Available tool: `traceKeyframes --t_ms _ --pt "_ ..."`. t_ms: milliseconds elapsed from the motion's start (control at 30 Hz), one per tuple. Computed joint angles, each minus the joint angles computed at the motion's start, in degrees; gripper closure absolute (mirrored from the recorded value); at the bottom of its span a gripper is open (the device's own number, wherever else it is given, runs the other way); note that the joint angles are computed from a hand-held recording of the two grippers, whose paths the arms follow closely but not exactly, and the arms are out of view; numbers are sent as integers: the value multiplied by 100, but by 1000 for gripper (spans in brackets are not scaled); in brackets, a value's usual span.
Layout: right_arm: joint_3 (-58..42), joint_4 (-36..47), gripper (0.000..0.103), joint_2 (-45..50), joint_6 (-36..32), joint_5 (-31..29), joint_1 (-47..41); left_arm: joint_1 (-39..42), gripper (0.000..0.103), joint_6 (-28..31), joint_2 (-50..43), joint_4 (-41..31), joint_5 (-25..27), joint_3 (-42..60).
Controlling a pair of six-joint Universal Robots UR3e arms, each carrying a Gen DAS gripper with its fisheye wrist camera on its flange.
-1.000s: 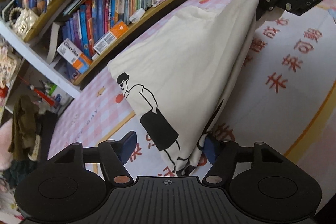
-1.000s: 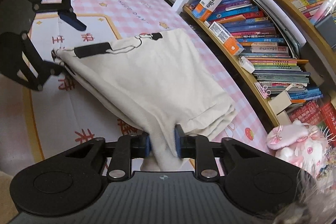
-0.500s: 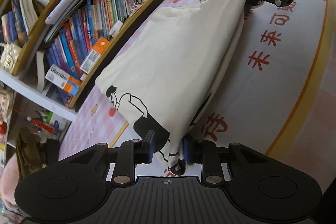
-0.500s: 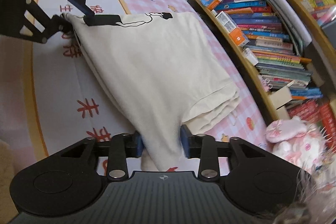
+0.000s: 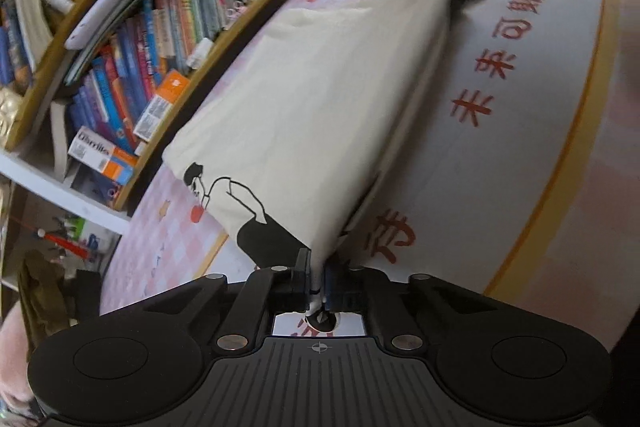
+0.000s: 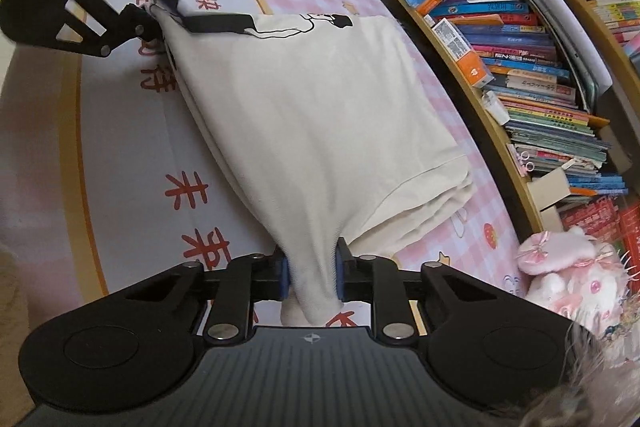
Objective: Fold clothes
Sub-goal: 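Lift the collar end with the left gripper and fold it over toward the right gripper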
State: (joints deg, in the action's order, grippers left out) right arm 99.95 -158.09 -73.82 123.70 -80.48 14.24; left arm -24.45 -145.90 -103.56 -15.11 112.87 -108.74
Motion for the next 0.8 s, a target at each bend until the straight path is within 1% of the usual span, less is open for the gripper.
traceKeyframes --t_ms 33,100,200,267,367,467,533,567,633,667,800 --pt "-89 185 90 -50 65 87 -30 7 99 -26 45 -143 -31 54" --pt "-310 666 91 -173 202 289 -109 74 99 -57 228 -366 -150 71" --pt "-783 1726 92 -325 166 603 -273 251 99 226 784 -855 -533 4" --pt "-1268 2803 92 -396 -7 838 -408 401 99 476 1180 -1311 -857 27" --pt "-2297 4726 92 -323 -230 1286 -650 635 99 719 1705 -2203 -1355 289" --pt "-3173 6194 92 -236 -532 1661 -852 859 99 906 2071 -3077 -1806 733" --pt "-3860 7215 92 -105 -767 1891 -985 959 99 961 2124 -3388 -1954 1063" --pt "-4195 7670 92 -27 -871 1996 -1046 985 99 946 2100 -3394 -1983 1186" --pt "-4625 8203 92 52 -987 2185 -1156 1030 98 843 1992 -3306 -2015 1411" --pt "-4764 8329 92 65 -1004 2257 -1194 1043 98 772 1907 -3238 -2020 1524" --pt "-4969 8079 92 48 -797 2413 -1311 1024 98 410 1400 -2868 -1944 1984"
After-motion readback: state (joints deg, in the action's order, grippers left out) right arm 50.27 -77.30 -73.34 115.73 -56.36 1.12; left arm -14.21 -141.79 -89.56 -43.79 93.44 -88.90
